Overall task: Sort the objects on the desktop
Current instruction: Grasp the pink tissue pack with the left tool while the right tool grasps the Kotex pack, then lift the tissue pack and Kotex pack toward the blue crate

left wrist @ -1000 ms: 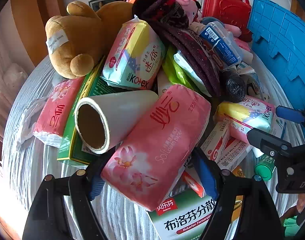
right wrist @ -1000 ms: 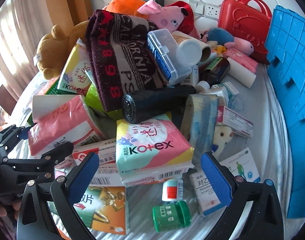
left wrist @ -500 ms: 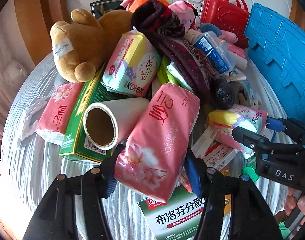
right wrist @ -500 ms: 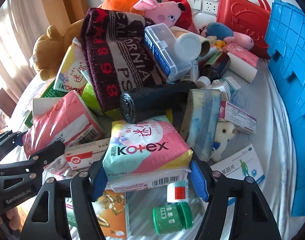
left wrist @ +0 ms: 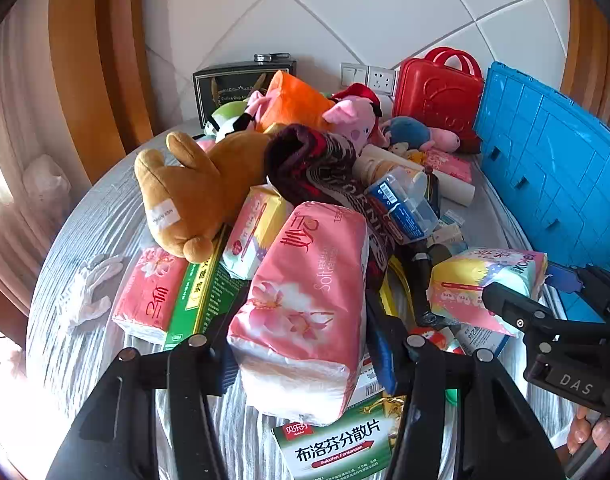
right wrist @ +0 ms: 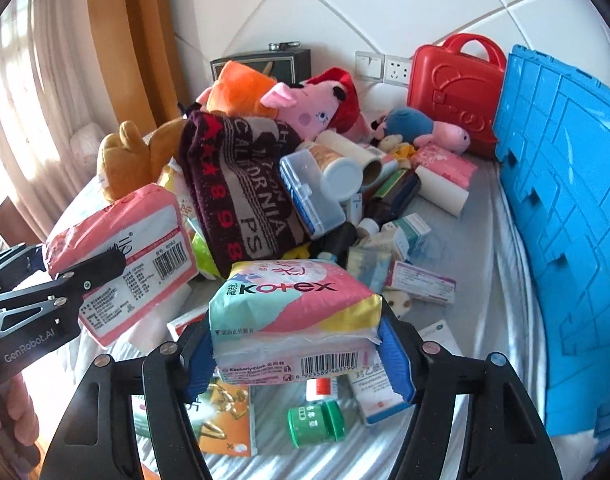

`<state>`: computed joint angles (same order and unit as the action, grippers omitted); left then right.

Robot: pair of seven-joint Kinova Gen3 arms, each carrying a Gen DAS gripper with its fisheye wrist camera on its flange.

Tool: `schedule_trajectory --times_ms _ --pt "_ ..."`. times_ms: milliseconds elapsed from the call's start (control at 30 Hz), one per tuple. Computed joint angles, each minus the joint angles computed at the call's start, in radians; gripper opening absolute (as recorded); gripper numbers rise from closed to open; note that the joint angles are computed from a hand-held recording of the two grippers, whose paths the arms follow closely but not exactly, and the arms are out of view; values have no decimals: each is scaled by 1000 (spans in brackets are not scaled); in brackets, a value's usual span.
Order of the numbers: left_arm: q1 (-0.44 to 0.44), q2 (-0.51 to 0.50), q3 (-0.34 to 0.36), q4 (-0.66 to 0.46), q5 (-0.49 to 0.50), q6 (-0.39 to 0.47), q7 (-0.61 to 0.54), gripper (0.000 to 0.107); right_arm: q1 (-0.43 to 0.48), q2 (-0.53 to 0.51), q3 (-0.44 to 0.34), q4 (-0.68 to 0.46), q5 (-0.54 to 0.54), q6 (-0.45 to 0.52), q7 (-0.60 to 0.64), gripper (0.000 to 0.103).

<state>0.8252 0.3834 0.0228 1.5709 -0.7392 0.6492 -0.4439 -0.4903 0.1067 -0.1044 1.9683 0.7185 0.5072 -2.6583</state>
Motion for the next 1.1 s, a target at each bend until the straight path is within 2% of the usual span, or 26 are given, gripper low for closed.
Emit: schedule_trajectory --times_ms 133,267,333,533,800,933,1100 --pt "52 -35 -26 8 -99 18 84 52 -23 -56 -18 10 120 45 -122 69" --pt "68 -53 0 -14 -173 67 129 52 -34 -102 -78 13 262 145 -261 69" --pt "61 -70 18 -5 -196 57 143 52 -30 -124 -104 14 298 182 -300 69" --pt "41 -101 57 7 -240 16 153 52 -31 -182 -184 4 357 325 -375 69" --pt "38 -133 74 34 -336 -88 205 52 -74 -203 -265 -9 409 541 -471 69" --pt "44 -113 95 -15 -328 -95 160 52 -82 -239 -270 8 405 594 -494 69" --pt "107 -69 80 -105 -338 -83 129 52 -35 -309 -272 36 413 619 -519 69"
